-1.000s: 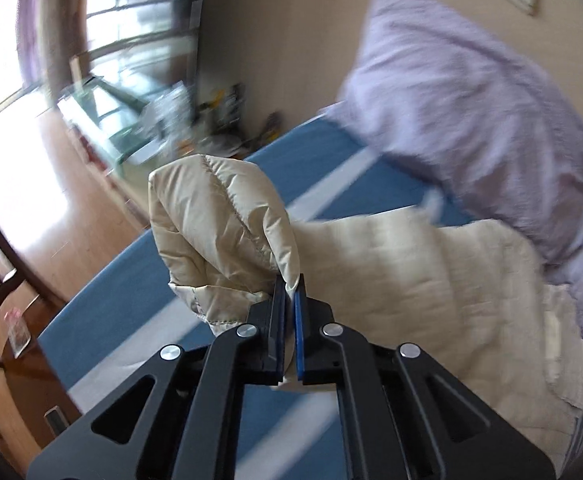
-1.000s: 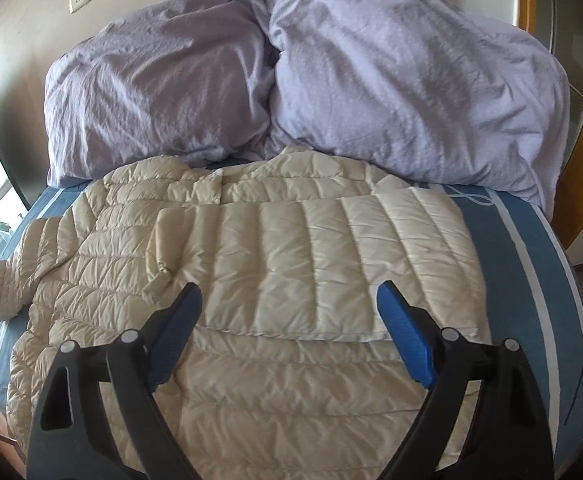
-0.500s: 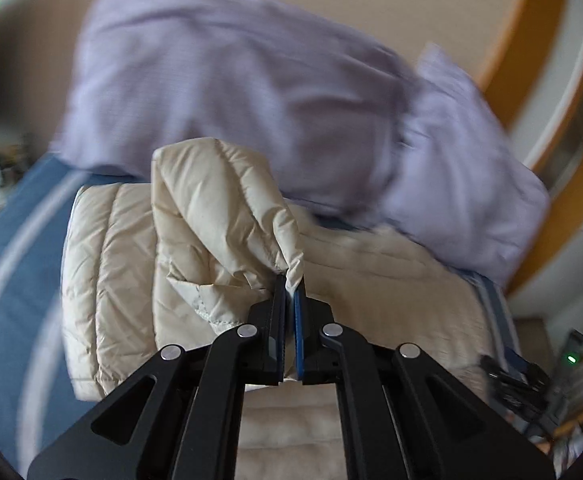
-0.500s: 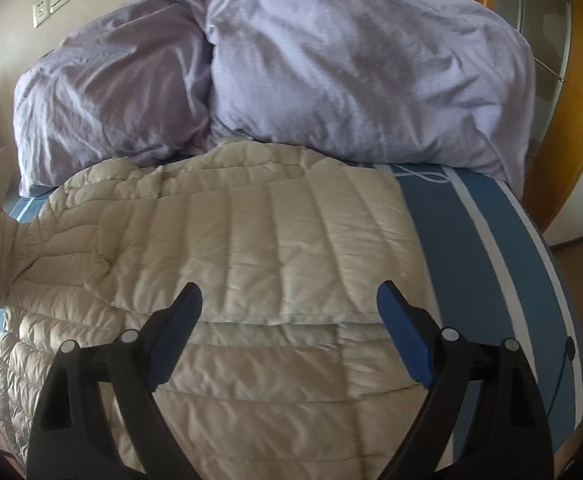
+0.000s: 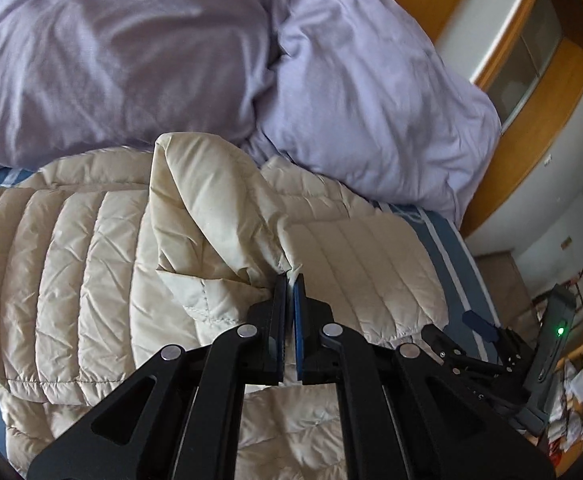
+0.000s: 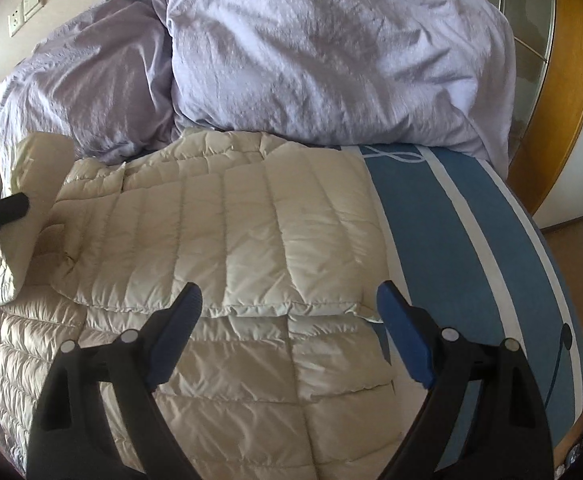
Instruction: Fold large clothes
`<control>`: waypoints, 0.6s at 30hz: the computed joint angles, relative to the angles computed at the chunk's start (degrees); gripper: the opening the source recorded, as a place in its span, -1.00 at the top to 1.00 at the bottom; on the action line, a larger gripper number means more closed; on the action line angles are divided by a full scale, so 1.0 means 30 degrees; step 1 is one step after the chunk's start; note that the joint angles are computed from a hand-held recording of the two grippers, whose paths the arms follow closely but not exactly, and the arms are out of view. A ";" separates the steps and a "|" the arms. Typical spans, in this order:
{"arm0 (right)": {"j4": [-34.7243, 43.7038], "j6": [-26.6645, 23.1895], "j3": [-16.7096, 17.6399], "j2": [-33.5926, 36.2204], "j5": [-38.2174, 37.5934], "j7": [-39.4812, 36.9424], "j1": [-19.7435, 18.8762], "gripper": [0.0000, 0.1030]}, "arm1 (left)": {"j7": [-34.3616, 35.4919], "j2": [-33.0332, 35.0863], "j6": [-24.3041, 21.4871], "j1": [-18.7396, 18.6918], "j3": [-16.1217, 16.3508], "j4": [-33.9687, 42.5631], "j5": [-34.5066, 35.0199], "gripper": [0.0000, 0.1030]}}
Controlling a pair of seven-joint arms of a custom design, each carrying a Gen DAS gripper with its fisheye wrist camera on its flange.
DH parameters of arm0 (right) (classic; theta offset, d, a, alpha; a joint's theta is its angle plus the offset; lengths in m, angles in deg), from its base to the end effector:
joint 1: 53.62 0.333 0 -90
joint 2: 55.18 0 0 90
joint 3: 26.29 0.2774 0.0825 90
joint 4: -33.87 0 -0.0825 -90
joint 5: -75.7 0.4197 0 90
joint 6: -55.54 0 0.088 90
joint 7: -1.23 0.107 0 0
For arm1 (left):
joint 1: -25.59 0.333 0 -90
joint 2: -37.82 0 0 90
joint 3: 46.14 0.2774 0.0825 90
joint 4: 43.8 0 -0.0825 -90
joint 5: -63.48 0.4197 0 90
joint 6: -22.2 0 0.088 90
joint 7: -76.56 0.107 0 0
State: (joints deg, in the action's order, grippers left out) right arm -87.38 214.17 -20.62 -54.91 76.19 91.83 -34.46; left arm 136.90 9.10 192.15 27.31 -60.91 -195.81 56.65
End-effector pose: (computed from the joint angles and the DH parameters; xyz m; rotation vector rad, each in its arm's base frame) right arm 0.5624 0.2597 0.4287 -2.1398 1.3943 -0.4512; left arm 0.4645 -0.0977 0.4382 -2.1452 1.4578 -0.9753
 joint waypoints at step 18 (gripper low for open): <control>-0.0554 0.0220 -0.0023 -0.0432 0.0692 -0.0520 0.0211 -0.73 | -0.3498 -0.0911 -0.2719 0.3416 -0.1765 -0.0290 0.4046 0.74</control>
State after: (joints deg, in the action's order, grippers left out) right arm -89.04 214.83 -20.69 -56.21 78.27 90.27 -33.83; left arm 126.41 6.36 183.99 37.56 -66.21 -196.68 68.79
